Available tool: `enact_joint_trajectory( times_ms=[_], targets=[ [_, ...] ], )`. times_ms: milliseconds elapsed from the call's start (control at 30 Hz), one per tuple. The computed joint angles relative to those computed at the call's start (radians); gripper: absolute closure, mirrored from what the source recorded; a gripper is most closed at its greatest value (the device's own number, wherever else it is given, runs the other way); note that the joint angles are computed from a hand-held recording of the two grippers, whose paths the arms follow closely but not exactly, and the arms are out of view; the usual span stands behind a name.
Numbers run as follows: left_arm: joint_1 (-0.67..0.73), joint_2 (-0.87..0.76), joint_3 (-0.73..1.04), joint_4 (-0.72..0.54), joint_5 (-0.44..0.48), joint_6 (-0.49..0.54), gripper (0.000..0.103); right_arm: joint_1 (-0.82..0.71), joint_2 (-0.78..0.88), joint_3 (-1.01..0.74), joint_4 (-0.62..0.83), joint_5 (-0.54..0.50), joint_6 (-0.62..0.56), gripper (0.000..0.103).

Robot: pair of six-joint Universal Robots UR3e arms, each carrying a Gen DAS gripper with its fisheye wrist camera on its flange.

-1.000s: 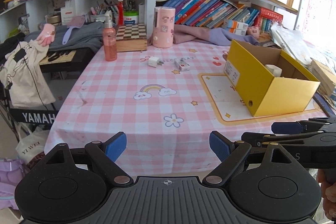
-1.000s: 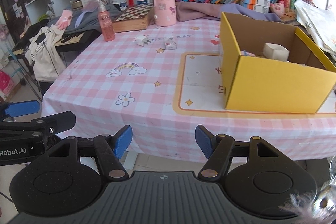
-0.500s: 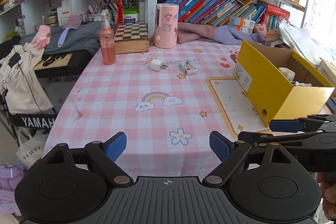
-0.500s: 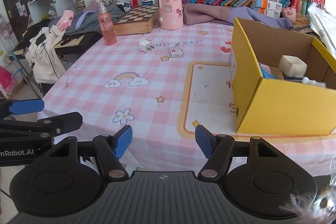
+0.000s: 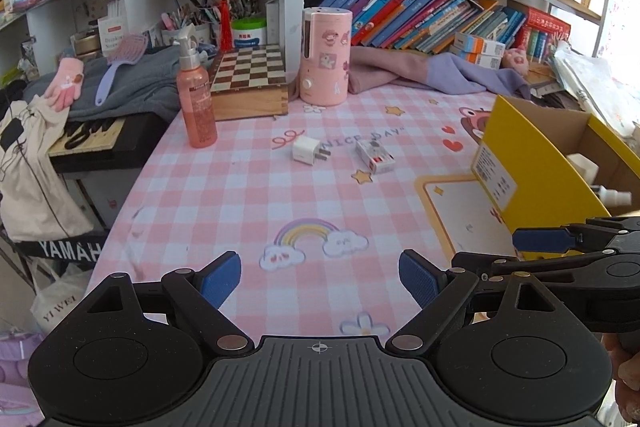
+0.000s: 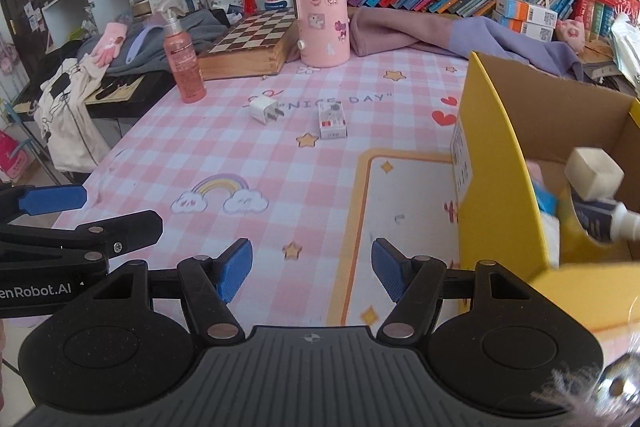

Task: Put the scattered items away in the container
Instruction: 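Move both open tools toward the white plug charger and small card box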

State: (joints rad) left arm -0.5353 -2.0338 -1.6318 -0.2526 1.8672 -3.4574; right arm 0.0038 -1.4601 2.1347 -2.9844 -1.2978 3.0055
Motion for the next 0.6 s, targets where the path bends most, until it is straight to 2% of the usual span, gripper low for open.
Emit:
enact_joint_trajectory(
  times_ms=[233,600],
  targets=[
    [0.045,-0.089,0.136,-0.03,-0.015,0.027,0.015,0.024,0.141,-0.178,0.015,-0.026,0.017,0.039],
    [0.124,-0.261,0.427,-0.129,-0.055,0.055,0.015,0.055,0.384,-0.566,0.145,-0.05,0.097,0.04]
  ],
)
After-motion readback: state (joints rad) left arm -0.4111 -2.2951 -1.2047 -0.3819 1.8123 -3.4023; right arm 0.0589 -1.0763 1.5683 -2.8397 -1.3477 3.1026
